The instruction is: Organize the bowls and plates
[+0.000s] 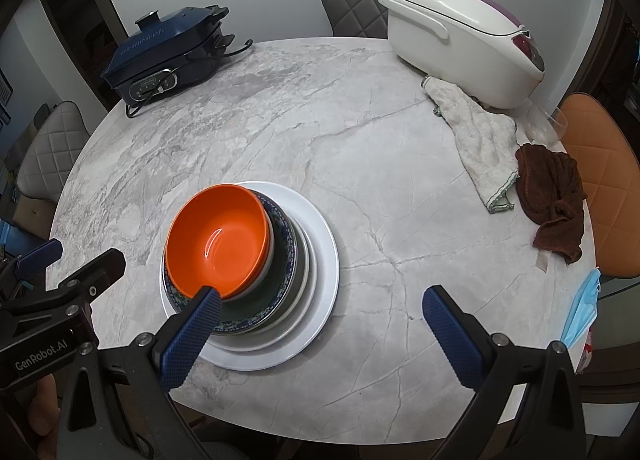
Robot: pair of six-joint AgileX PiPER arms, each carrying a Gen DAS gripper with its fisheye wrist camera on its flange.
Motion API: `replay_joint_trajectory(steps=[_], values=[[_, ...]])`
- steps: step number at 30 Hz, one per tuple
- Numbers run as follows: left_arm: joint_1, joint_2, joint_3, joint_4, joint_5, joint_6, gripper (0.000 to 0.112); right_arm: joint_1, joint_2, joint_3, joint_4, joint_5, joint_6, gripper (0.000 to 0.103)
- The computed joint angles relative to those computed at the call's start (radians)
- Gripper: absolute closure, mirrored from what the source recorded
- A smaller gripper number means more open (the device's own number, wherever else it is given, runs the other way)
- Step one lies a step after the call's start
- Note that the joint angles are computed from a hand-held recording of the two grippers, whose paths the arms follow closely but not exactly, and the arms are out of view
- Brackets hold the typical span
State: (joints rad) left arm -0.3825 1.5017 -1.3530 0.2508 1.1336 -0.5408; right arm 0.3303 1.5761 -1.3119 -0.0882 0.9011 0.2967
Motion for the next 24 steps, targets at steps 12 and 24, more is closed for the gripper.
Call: replay_joint_trajectory(steps=[12,24], values=[[0.005,0.004,-0.001,-0.002,-0.003,0.006,0.013,0.001,0.006,-0.002,0.000,0.000,0.000,0.000],[0.038,0.020,-0.013,-0.001,-0.034,0.017,0.012,0.001,0.009,-0.006,0.001,0.002,-0.001,0.000]])
